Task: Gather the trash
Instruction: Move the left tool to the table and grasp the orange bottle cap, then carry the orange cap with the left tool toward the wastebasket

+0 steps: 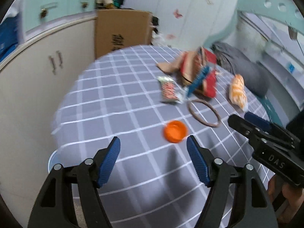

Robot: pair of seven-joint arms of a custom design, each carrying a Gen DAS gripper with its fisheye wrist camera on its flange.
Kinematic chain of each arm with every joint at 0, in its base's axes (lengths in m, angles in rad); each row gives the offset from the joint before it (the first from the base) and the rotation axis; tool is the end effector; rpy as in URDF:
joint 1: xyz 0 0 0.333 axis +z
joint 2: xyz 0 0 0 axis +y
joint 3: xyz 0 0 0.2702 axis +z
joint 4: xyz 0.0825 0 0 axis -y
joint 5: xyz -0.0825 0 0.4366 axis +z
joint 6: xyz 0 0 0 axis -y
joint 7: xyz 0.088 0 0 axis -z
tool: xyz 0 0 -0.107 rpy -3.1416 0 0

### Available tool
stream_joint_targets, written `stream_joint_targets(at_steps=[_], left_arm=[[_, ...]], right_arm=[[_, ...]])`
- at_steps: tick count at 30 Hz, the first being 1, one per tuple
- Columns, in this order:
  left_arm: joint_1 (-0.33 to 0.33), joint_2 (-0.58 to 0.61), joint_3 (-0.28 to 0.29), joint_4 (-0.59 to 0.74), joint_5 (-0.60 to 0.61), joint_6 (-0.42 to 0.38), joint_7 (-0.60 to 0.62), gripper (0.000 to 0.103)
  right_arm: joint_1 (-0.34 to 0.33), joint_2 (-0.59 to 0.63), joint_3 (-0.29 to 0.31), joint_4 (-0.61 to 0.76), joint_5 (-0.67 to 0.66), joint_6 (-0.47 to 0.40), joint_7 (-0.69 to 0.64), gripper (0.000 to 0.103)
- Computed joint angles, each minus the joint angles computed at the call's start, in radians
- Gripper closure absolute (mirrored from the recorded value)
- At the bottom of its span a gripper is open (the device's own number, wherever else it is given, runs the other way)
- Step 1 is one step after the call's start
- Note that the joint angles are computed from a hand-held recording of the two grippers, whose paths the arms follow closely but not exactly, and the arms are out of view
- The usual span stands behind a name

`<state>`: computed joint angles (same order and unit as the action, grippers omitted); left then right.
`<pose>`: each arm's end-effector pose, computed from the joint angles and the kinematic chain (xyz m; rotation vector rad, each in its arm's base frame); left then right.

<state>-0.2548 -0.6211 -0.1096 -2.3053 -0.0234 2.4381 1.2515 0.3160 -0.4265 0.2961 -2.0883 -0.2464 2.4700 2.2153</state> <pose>0.4563 -0.1826 0.6136 -1.8248 1.8954 -0.9085 0.4364 0.3349 0.6339 -1.7725 1.5664 -0.5825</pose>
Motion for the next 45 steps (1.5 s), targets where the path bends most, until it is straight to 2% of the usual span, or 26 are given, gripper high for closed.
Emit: stream_joint_targets(at_steps=[3,6,9,10,14,18,23,27,31,33,37,41,45], left_arm=[[0.004,0.054,-0.025,0.044,0.022,-0.016,-0.012,0.034],[0.012,0.078,-0.043,0.067,0.051,-0.023,-0.021,0.050],[0.016,0.108,-0.053,0.097,0.081,-0.032,-0.018,0.073],[0.013,0.118,-0.047,0.105,0.078,-0.029,-0.009,0.074],[0.022,0.111,-0.050,0.091,0.087,-0.001,-0.026,0.074],[0.033,0.067,-0.038,0.053,0.082,0.023,-0.063,0.074],[0.042,0.019,-0.020,0.018,0.083,0.025,-0.077,0.074],[0.047,-0.022,-0.006,-0.015,0.080,0.027,-0.077,0.074],[0.042,-0.067,0.018,-0.055,0.055,0.032,-0.069,0.074],[0.043,-0.096,0.029,-0.079,0.043,0.035,-0.067,0.074],[0.051,-0.152,0.040,-0.123,0.034,0.040,-0.070,0.074],[0.063,-0.218,0.057,-0.174,0.026,0.041,-0.076,0.074],[0.089,-0.297,0.078,-0.237,0.021,0.037,-0.097,0.074]], right_arm=[[0.008,-0.005,-0.017,-0.016,0.024,-0.002,-0.029,0.041],[0.024,0.004,-0.043,-0.014,0.069,-0.005,-0.084,0.041],[0.021,0.010,-0.035,-0.002,0.064,-0.025,-0.115,0.041],[0.024,0.018,-0.038,0.006,0.071,-0.026,-0.133,0.041],[0.046,0.065,-0.050,0.053,0.098,-0.034,-0.232,0.041],[0.072,0.145,-0.055,0.137,0.112,-0.095,-0.336,0.057],[0.087,0.214,-0.053,0.207,0.059,-0.151,-0.344,0.064],[0.109,0.226,-0.069,0.225,0.090,-0.172,-0.380,0.082],[0.120,0.241,-0.068,0.246,0.085,-0.189,-0.379,0.095],[0.122,0.242,-0.065,0.248,0.069,-0.197,-0.364,0.098],[0.138,0.231,-0.070,0.240,0.119,-0.172,-0.372,0.099],[0.162,0.214,-0.066,0.234,0.186,-0.118,-0.399,0.099],[0.193,0.249,-0.056,0.281,0.256,-0.080,-0.442,0.099]])
